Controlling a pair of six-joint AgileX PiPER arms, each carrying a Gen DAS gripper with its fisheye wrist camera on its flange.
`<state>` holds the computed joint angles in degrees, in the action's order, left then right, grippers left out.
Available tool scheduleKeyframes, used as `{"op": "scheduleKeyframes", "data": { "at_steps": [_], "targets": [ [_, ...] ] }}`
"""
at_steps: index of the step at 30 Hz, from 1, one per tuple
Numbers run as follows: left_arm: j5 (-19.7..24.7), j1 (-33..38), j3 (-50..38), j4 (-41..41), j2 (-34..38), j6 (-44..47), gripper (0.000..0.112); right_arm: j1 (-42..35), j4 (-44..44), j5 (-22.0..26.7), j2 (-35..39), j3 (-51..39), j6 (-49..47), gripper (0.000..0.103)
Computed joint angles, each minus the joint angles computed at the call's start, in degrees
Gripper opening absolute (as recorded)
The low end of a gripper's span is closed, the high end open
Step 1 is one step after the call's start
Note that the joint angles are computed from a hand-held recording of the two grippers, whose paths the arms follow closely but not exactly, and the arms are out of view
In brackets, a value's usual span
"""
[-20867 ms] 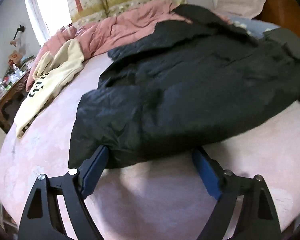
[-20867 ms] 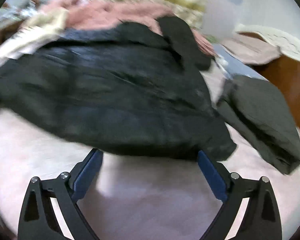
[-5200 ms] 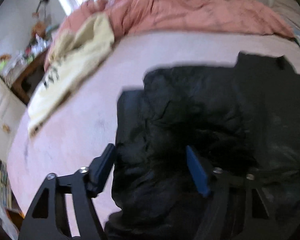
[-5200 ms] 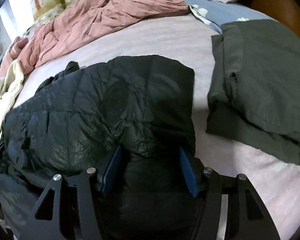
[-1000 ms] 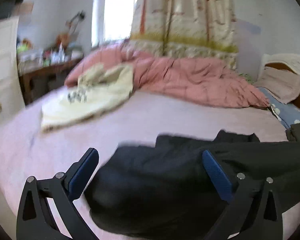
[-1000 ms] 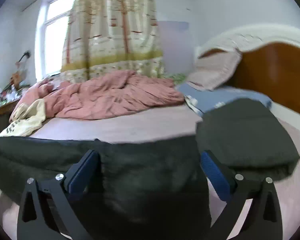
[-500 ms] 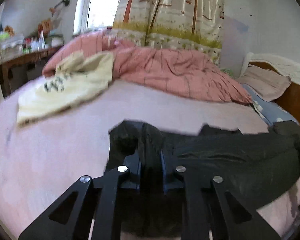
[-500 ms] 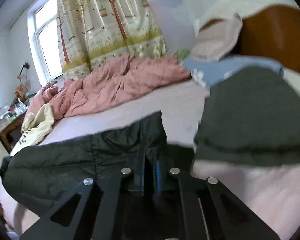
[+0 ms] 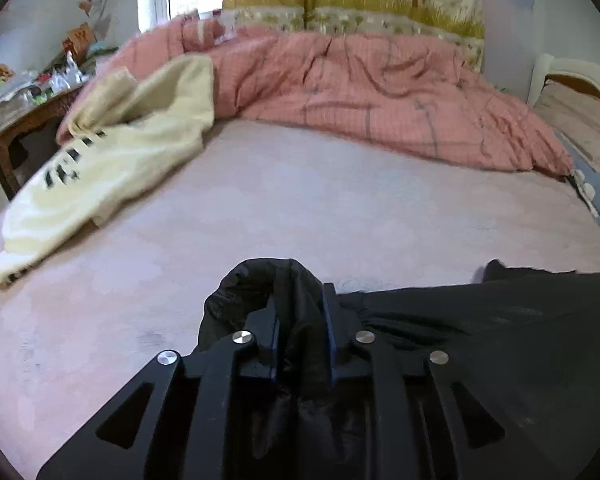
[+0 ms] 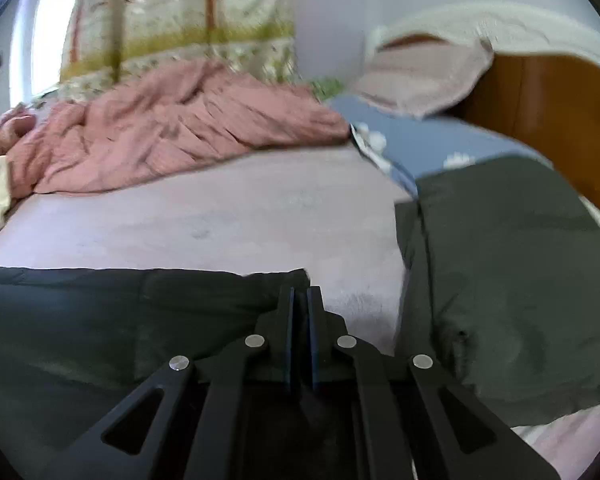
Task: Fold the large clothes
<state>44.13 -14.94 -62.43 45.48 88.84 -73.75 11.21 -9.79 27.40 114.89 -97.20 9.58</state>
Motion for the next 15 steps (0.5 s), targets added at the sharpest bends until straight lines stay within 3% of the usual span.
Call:
{"op": "scheduleKeyframes", "data": {
  "at_steps": [2, 8, 11, 12, 13, 14, 15],
  "targets": [
    [-3.26, 2.01, -0.14, -1.34, 2.13, 0.28, 0.025, -1.12, 5.98, 5.46, 3.5, -5.5, -5.11, 0.007],
    [-7.93, 2.1, 4.37, 3.3, 0.03, -6.1, 0.031, -2.41, 9.12, 8.43, 6.94, -9.17, -5.69, 0.007],
    [-0.64, -3.43, 8.16, 12.3, -6.62, -15.54, 0.064, -2.53, 7.46, 4.42, 3.33, -4.61, -4.31, 0.016],
    [5.09, -8.23, 10.03, 18.03, -10.08, -20.81, 0.082, -2.48, 6.35, 1.05, 0.6, -1.05, -4.01, 0.026],
    [10.82, -12.8, 11.04, 22.07, -12.61, -23.79, 0.091, -2.44, 5.78, -2.0, -1.99, 2.17, -4.16, 0.035],
    [16.55, -17.15, 11.05, 24.45, -14.73, -24.56, 0.103, -2.25, 3.56, -6.04, -5.05, 6.07, -2.61, 0.064],
    [22.27, -21.33, 10.44, 25.34, -16.26, -24.9, 0.103, -2.09, -0.65, -10.59, -8.77, 10.44, 1.23, 0.086]
  ]
}}
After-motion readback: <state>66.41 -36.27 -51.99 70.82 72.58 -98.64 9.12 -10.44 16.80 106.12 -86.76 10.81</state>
